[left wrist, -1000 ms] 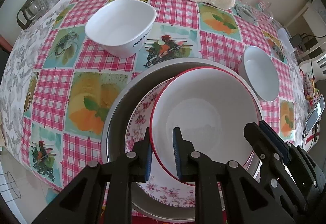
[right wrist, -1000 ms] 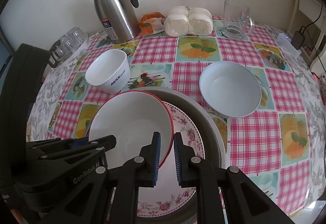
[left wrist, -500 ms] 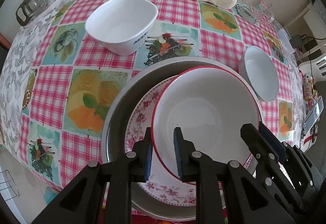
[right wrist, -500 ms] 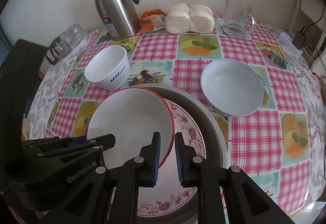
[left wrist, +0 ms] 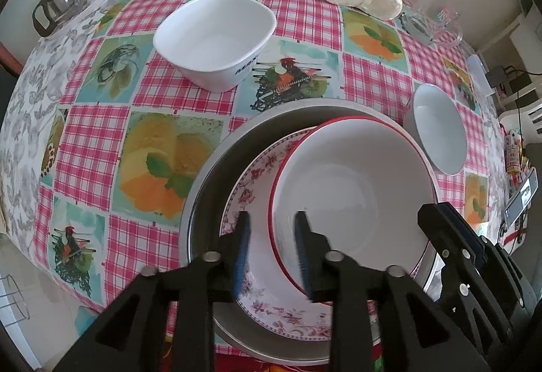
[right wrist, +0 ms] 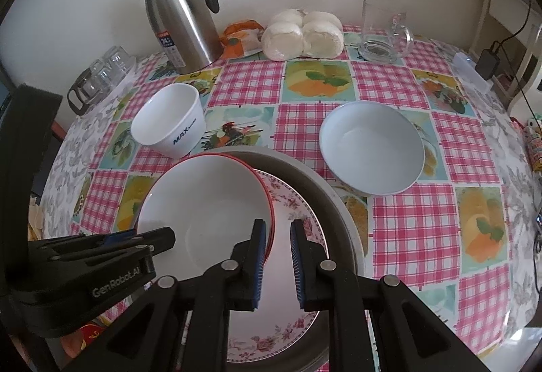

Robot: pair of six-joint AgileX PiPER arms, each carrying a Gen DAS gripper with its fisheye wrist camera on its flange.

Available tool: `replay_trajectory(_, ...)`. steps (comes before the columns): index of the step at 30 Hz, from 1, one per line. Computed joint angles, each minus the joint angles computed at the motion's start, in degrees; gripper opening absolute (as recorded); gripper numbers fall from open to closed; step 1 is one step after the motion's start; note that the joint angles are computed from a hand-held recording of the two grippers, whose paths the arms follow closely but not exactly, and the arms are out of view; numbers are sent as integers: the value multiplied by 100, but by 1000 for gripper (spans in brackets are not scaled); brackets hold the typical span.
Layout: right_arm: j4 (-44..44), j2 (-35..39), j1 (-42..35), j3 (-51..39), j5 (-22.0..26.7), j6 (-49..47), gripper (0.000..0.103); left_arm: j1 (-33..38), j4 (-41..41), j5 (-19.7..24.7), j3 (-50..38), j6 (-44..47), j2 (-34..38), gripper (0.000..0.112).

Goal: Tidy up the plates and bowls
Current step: 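Open both tools and release the red-rimmed bowl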

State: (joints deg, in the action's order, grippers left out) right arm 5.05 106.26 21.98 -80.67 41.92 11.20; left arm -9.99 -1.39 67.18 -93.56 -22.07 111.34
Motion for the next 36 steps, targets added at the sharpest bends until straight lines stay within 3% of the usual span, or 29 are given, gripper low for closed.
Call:
replay_trajectory(2, -66, 5, 4, -8, 11, 70, 21, 11, 1, -37, 22, -29, -33, 44)
replay_trajectory(5, -233, 6, 28, -22, 29, 245, 31, 47, 14, -58, 35, -80, -68, 48)
replay_trajectory(7, -499, 7, 77, -40, 63, 507, 54, 72, 41, -76, 37, -119, -86, 55)
replay_trajectory(8, -590, -1, 90, -33, 49, 592, 59, 83, 45, -88, 40, -140, -98, 58)
replay_trajectory(17, -622, -52, 48, 49, -131, 692, 82, 139, 91, -230, 100, -203, -196, 60)
replay_trajectory(21, -641, -81, -8, 109, -232, 841, 103, 167, 171, -407, 205, -312, -305, 61)
replay_trajectory(22, -613, -105, -30, 143, -284, 851, 103, 164, 219, -471, 237, -356, -346, 63)
replay_trajectory(23, -588, -115, -47, 147, -303, 858, 103, 167, 238, -524, 259, -380, -376, 76)
replay_trajectory(25, -583, -133, -69, 158, -328, 887, 103, 197, 221, -663, 309, -387, -447, 86)
replay_trajectory(36, -722, -176, -97, 184, -356, 1087, 103, 363, 173, -1284, 539, -311, -722, 86)
